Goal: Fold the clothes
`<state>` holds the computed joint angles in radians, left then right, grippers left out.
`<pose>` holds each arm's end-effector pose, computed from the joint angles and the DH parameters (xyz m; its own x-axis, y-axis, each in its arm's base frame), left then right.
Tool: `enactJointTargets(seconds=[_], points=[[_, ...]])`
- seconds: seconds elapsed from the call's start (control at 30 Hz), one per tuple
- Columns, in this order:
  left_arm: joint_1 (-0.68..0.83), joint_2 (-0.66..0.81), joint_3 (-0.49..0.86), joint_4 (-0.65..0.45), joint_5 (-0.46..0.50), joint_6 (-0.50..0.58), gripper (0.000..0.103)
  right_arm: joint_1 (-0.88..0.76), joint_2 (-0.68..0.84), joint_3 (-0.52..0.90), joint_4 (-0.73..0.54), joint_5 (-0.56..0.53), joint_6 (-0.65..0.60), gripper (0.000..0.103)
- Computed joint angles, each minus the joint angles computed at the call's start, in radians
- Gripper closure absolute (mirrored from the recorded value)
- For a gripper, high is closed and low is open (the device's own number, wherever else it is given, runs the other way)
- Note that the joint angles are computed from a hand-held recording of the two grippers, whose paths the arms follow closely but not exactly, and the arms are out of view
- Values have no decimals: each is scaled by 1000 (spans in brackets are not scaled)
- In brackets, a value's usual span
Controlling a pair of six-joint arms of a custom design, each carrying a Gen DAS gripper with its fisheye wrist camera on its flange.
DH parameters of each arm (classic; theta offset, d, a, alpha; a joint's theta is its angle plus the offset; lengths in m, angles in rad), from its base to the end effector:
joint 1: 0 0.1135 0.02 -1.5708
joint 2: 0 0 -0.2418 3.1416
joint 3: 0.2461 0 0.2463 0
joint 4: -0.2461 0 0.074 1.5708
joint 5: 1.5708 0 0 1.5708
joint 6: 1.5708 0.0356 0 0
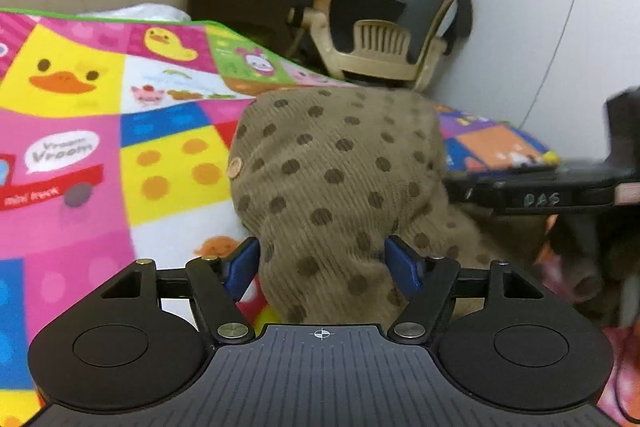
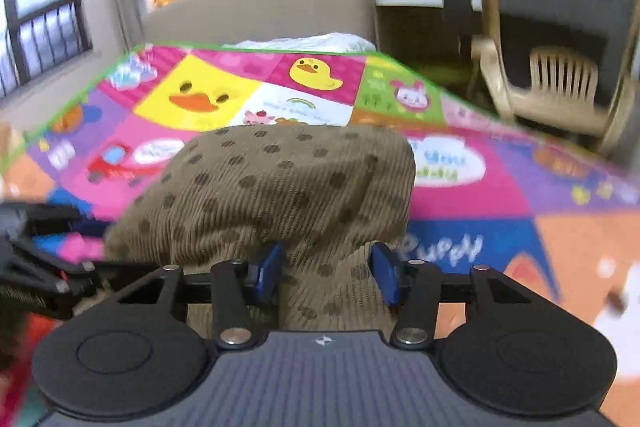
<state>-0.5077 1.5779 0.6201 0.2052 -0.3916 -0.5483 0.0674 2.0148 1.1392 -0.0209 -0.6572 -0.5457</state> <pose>0.2568 -0.1273 0.1214 -0.6171 -0.2080 -0.7589 -0.1356 0.9781 -0.1578 0.3844 0.0477 0.1070 -0.4410 -0.4416 -0.7813 -0.7754 0.6259 0.0838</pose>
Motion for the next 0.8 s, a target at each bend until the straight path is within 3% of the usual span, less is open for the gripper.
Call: enactJointTargets(seconds=[0.1, 0.23, 0.3, 0.33, 0.37, 0.47, 0.67, 0.8], points=[[21, 21, 1, 20, 9, 26, 20, -18, 5, -8, -10, 64, -43, 43], [6, 27, -23, 47, -17, 7, 14, -90, -18, -43, -30, 24, -61, 36], [-18, 21, -30, 45, -47, -31, 14, -133, -55, -95, -12, -7, -67, 25], [-44, 13, -29, 28, -81, -61, 12, -157, -79, -132, 10, -24, -67, 7], [-77, 4, -26, -1, -123, -97, 9, -182, -103, -168, 29, -42, -69, 0], [-207, -24, -31, -70, -241, -251, 4, -275, -196, -295, 69, -104, -148, 0], [-493, 91, 100, -311, -468, -666, 0, -450, -221, -343, -70, -194, -448, 0], [-590, 211, 192, -360, -505, -770, 0, -535, -188, -342, -107, -227, -534, 0]])
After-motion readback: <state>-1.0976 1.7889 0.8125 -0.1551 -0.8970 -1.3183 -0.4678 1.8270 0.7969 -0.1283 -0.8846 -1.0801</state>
